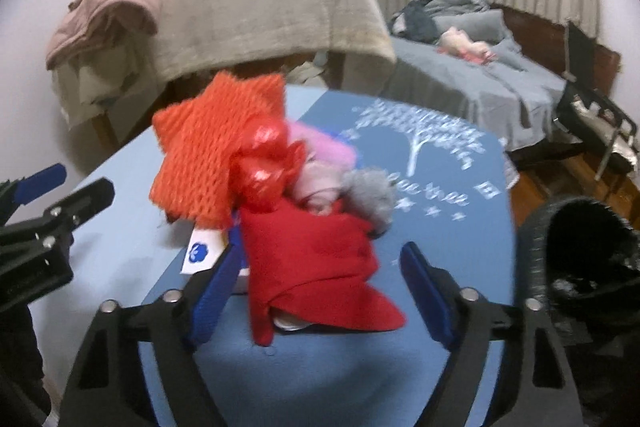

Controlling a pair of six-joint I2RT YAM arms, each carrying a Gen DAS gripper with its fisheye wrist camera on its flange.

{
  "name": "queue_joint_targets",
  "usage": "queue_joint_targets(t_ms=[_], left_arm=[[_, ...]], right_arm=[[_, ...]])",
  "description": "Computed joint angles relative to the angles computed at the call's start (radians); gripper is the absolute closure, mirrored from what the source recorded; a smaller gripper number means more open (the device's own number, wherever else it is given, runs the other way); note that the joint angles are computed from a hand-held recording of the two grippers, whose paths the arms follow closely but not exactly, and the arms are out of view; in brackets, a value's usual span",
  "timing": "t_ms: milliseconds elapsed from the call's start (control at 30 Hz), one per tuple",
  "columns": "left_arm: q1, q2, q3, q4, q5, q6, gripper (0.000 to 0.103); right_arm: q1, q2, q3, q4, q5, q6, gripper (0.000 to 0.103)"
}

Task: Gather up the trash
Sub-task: 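Reach the right gripper into the pile and close on the red glove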

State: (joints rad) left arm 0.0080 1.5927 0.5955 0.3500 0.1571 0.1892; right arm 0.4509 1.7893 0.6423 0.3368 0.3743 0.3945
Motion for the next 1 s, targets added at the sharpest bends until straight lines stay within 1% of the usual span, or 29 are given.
queue_joint_targets(t_ms=[33, 100, 200, 300, 433, 633, 700, 733, 800, 833, 900, 967, 1000], left_arm=[[0.003, 0.010, 0.004, 0.003, 0.001, 0.002, 0.020], [0.006, 0.015, -0.003, 0.018, 0.000, 0.007, 0.020], [-0.002, 0.026, 0.000, 0.026, -0.009, 0.014, 0.020], [-0.019, 0.028, -0.002, 0.026, -0.018, 0.012, 0.020], [-0.041, 0.013, -0.004, 0.012, -0.021, 0.010, 0.020], [-0.069, -0.005, -0.016, 0.010, -0.019, 0.007, 0.020], [-0.078, -0.005, -0.016, 0.005, -0.019, 0.005, 0.020], [-0.085, -0.003, -0.017, 0.003, -0.018, 0.004, 0.020], [-0.097, -0.001, -0.016, 0.001, -0.021, 0.005, 0.020], [-0.105, 0.000, -0.017, 0.002, -0.022, 0.007, 0.020], [-0.113, 0.000, -0.023, 0.006, -0.025, 0.008, 0.020], [-0.117, 0.000, -0.025, 0.008, -0.027, 0.011, 0.020], [-0.120, 0.002, -0.026, 0.011, -0.030, 0.012, 0.020]], right_arm=[[-0.003, 0.007, 0.003, 0.000, -0.020, 0.000, 0.035], [-0.021, 0.026, 0.003, 0.017, -0.090, -0.008, 0.057], [-0.035, 0.013, -0.023, 0.056, -0.139, -0.016, 0.069], [-0.050, -0.023, -0.050, 0.068, -0.166, -0.033, 0.072], [-0.059, -0.093, -0.087, 0.053, -0.168, -0.032, 0.072], [-0.064, -0.172, -0.139, 0.011, -0.101, -0.046, 0.071], [-0.079, -0.175, -0.153, 0.006, -0.093, -0.036, 0.064], [-0.091, -0.168, -0.152, -0.009, -0.094, -0.027, 0.063], [-0.113, -0.162, -0.155, -0.025, -0.101, -0.011, 0.051], [-0.117, -0.168, -0.161, -0.025, -0.094, -0.007, 0.048], [-0.117, -0.177, -0.171, -0.025, -0.055, 0.000, 0.036], [-0.115, -0.183, -0.175, -0.030, -0.010, 0.000, 0.032], [-0.114, -0.185, -0.174, -0.031, -0.002, -0.011, 0.032]])
